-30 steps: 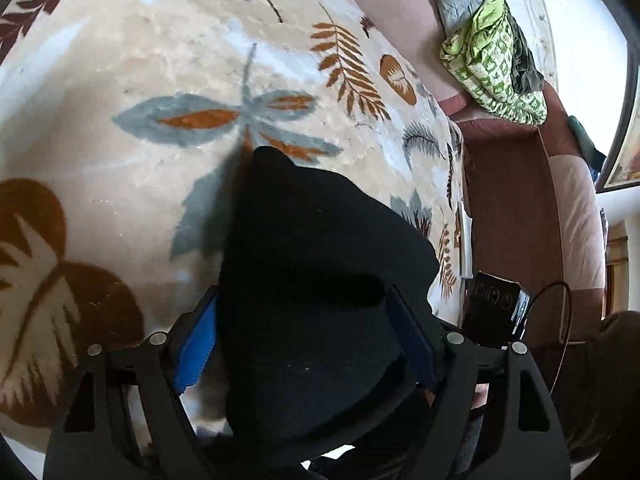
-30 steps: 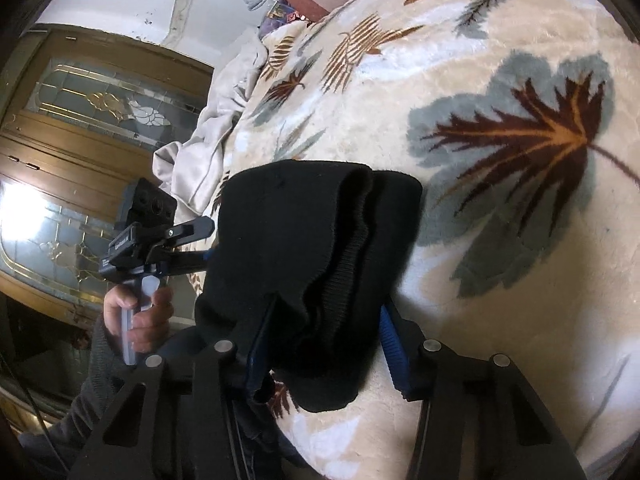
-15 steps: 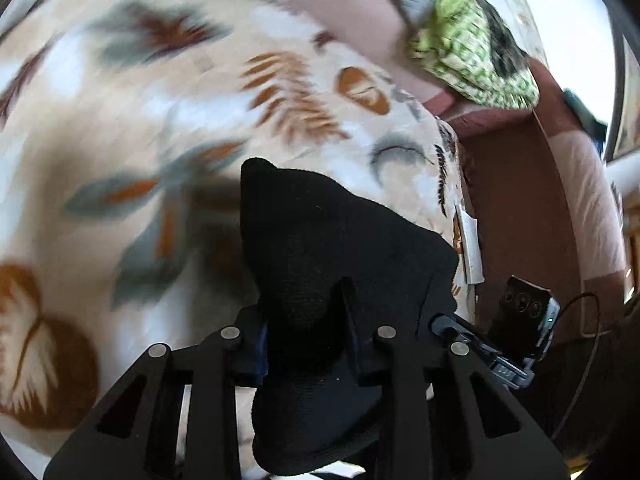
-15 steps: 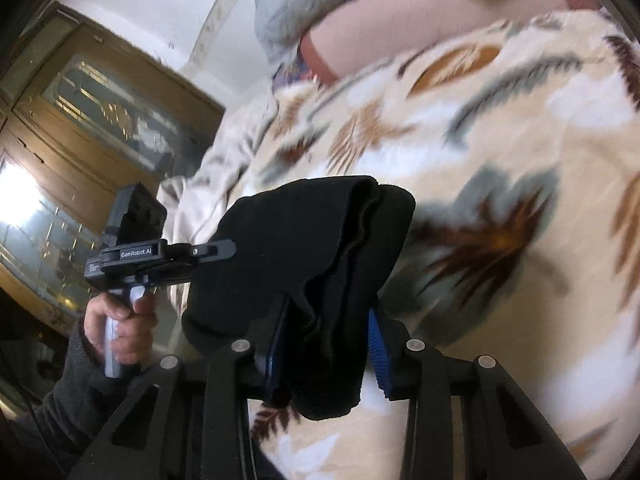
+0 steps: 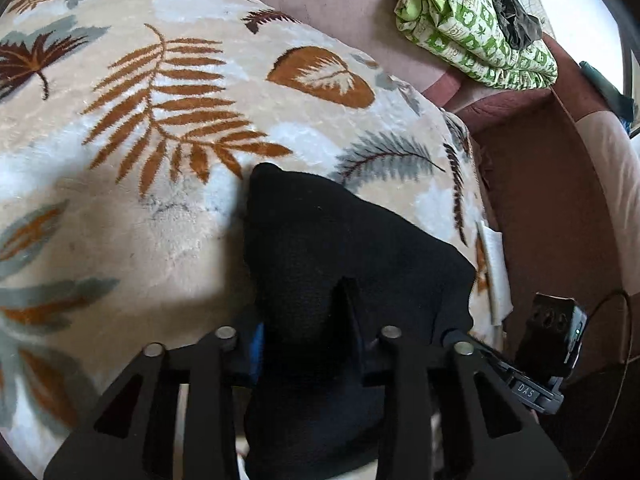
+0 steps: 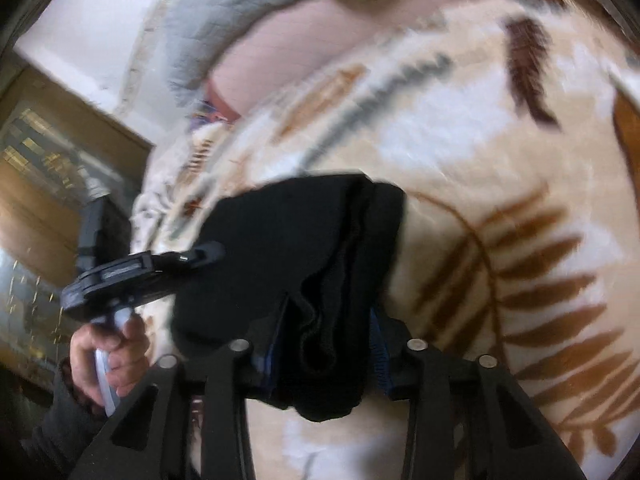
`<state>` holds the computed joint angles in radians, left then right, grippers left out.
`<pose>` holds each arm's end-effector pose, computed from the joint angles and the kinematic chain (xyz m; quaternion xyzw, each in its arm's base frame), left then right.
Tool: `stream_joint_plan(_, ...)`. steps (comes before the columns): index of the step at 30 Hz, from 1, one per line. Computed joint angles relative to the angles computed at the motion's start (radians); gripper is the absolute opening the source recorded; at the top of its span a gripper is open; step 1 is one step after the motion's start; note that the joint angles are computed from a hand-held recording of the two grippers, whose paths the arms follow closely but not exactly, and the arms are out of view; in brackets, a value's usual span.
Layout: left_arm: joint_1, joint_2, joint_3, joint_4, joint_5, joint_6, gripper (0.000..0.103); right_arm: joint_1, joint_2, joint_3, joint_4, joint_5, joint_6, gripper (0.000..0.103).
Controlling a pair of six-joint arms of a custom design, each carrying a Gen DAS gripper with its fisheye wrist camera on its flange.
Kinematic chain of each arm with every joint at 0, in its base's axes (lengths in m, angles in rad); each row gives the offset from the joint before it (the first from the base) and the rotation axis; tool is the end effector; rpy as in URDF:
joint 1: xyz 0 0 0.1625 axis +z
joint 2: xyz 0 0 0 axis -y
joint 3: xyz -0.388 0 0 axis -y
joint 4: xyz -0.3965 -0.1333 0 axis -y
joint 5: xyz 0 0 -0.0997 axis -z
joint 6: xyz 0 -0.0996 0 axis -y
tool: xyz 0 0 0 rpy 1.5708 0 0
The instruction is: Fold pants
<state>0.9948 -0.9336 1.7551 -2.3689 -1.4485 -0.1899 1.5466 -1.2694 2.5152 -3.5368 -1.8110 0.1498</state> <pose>-0.2039 -0.5810 0.0829 0.1922 0.9794 -0.0120 0.0610 0.1004 -0.3831 0.1503 -0.1228 -0.9219 0.3562 0.0900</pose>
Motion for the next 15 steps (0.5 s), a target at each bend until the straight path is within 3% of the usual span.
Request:
stream_joint_plan(1, 0.005, -0.001, 0.017, -0.033, -0.002, 0.015, 0.041, -0.013, -0.007, 0.006, 0.002, 0.025, -0.005, 0.041)
stream_joint_plan(6, 0.01, -0.005, 0.03, -0.066, -0.015, 0.027, 0.044, -0.036, -0.017, 0.02, -0.008, 0.053, 0.004, 0.041)
stream_joint_plan(9, 0.012, -0.029, 0.05, -0.095, -0.028, 0.021, 0.047, -0.013, -0.017, 0.027, -0.034, 0.018, 0.018, 0.051)
stream_joint_plan(11, -0.002, -0.066, 0.085, -0.158, -0.005, 0.037, 0.047, 0.043, -0.015, 0.032, -0.068, -0.085, 0.036, 0.054)
stream_joint_plan(13, -0.022, -0.114, 0.136, -0.242, 0.021, 0.086, 0.049, 0.166, 0.023, 0.027, -0.171, -0.293, 0.023, 0.055)
stream_joint_plan(15, -0.044, -0.177, 0.199, -0.319, 0.013, 0.132, 0.056, 0.299, 0.125, -0.014, -0.32, -0.503, -0.149, 0.055)
